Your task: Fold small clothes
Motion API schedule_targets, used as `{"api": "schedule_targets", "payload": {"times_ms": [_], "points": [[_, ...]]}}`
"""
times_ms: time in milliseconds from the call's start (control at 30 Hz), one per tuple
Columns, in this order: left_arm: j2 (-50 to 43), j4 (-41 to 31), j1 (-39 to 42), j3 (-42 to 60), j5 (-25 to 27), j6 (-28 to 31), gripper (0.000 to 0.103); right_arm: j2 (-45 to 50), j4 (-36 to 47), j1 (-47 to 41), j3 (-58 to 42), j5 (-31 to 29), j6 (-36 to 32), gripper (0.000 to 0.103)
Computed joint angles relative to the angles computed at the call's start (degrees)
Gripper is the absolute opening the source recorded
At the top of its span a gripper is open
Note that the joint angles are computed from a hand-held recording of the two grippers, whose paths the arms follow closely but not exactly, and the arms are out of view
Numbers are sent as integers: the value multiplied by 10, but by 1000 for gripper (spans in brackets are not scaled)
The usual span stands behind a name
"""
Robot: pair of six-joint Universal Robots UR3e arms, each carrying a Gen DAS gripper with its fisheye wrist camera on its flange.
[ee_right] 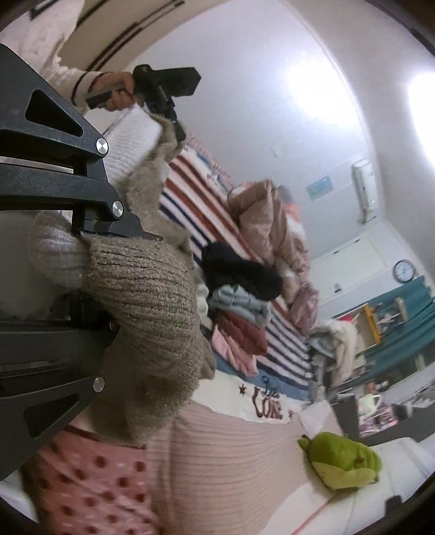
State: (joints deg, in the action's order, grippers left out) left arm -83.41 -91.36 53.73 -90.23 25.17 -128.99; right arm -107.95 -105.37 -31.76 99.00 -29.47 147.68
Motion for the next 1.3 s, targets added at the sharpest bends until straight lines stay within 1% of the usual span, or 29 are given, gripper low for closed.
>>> {"api": "schedule_targets", "payload": {"times_ms": [33, 67, 133, 167, 233, 300, 333, 367, 400, 433, 467, 533, 600, 633, 700, 733, 767, 800, 833, 867, 900, 933, 967, 1000, 1067, 1133, 1200, 1267, 1300], "points": [[-60, 120, -45, 17, 25, -100, 13, 60, -79, 32, -23, -36, 73, 17], [-120, 213, -86, 51, 62, -179, 13, 120, -112, 58, -65, -67, 98, 17], [-206, 315, -131, 97, 100, -255, 14, 240, -161, 105, -153, -142, 153, 17], [-254, 351, -155, 133, 125, -286, 14, 300, -145, 123, -211, -168, 159, 19], [-343, 355, -191, 225, 168, -322, 15, 393, -125, 144, -299, -194, 181, 21], [-411, 329, -209, 311, 183, -339, 16, 459, -103, 153, -369, -204, 189, 22], [-429, 315, -213, 335, 182, -341, 18, 481, -82, 154, -401, -202, 188, 25], [-454, 283, -216, 374, 180, -332, 22, 501, -57, 153, -429, -194, 184, 30], [-468, 244, -218, 405, 178, -314, 35, 511, -35, 149, -444, -184, 177, 34], [-476, 205, -217, 427, 171, -288, 45, 514, -12, 145, -451, -175, 165, 44], [-470, 171, -210, 428, 159, -256, 49, 512, 21, 140, -456, -166, 144, 54], [-436, 111, -190, 398, 136, -186, 61, 472, 52, 128, -417, -164, 104, 66], [-372, 68, -157, 334, 119, -117, 68, 388, 29, 103, -321, -175, 73, 72], [-333, 34, -134, 302, 112, -74, 68, 362, 19, 94, -292, -175, 70, 72], [-284, -23, -105, 271, 105, -15, 67, 275, 23, 57, -209, -146, 41, 72], [-254, -79, -88, 257, 99, 36, 67, 236, 49, 38, -182, -126, 11, 71], [-236, -113, -82, 249, 97, 70, 65, 215, 71, 30, -171, -116, -13, 65], [-218, -141, -77, 237, 98, 105, 56, 186, 94, 23, -151, -107, -43, 59], [-194, -148, -79, 206, 102, 135, 43, 175, 98, 24, -141, -106, -49, 47], [-183, -144, -84, 188, 109, 144, 36, 168, 97, 30, -129, -108, -50, 35], [-181, -144, -99, 173, 123, 150, 22, 173, 83, 46, -119, -119, -41, 29], [-184, -150, -108, 171, 130, 155, 18, 183, 62, 64, -113, -136, -27, 20], [-187, -137, -128, 156, 140, 156, 18, 201, 29, 89, -110, -162, -1, 14], [-184, -82, -154, 126, 154, 136, 19, 231, -5, 119, -115, -195, 28, 12], [-183, 72, -202, 81, 197, 42, 19, 276, -40, 149, -135, -222, 50, 11], [-219, 174, -241, 101, 220, -42, 19, 325, -71, 164, -181, -234, 82, 8], [-268, 201, -259, 162, 219, -85, 19, 379, -88, 172, -253, -243, 111, 8], [-329, 237, -275, 244, 228, -143, 19, 430, -96, 182, -330, -266, 132, 8], [-368, 270, -282, 296, 236, -186, 19, 458, -91, 183, -376, -274, 139, 8]]}}
